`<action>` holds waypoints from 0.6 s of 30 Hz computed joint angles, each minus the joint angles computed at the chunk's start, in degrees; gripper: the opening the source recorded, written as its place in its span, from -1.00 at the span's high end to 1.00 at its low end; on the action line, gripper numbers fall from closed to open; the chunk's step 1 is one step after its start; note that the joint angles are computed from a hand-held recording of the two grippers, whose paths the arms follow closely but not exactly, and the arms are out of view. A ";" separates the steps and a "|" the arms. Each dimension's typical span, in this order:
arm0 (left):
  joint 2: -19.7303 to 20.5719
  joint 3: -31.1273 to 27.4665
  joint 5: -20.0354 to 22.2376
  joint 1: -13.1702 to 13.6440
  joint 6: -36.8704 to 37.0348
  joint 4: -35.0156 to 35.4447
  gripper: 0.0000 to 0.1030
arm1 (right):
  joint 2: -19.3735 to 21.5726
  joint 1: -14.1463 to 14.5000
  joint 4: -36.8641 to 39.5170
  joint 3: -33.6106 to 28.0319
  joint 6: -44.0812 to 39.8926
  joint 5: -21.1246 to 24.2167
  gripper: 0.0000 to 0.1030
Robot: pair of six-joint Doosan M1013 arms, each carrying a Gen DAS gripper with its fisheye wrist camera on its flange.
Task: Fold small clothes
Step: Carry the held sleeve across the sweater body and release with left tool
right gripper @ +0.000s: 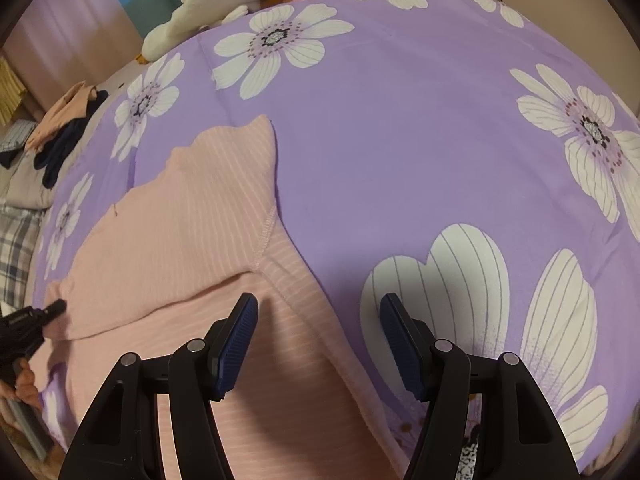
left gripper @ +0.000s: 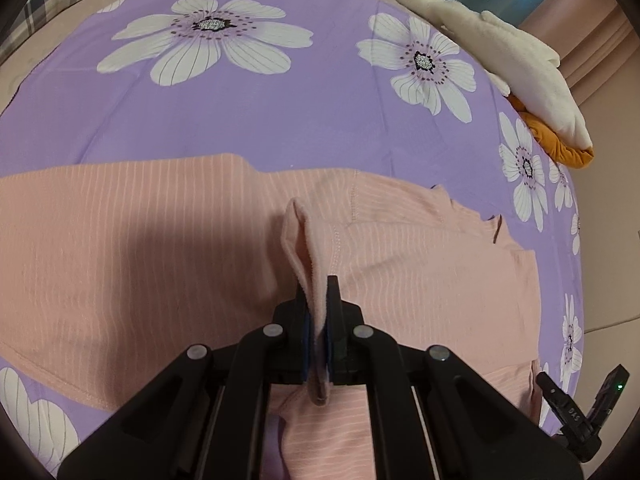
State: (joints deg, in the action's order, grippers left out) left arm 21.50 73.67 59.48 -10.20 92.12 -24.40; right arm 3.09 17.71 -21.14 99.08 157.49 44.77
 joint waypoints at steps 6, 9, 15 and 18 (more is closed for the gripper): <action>0.18 0.07 0.20 0.08 -0.16 -0.14 0.89 | -0.64 -1.23 2.92 -0.05 -2.98 -5.36 -0.27; 0.18 0.30 0.13 0.01 -0.17 0.01 0.89 | 0.56 -1.95 4.48 -1.36 -5.48 -5.80 -0.27; 0.46 0.58 0.34 0.19 -0.10 -0.30 0.82 | 3.13 -3.10 11.02 -3.34 -11.93 -5.61 -0.07; 0.40 1.01 -0.16 0.21 0.28 -0.76 0.81 | 3.71 -2.81 10.48 -3.85 -12.43 -4.69 0.08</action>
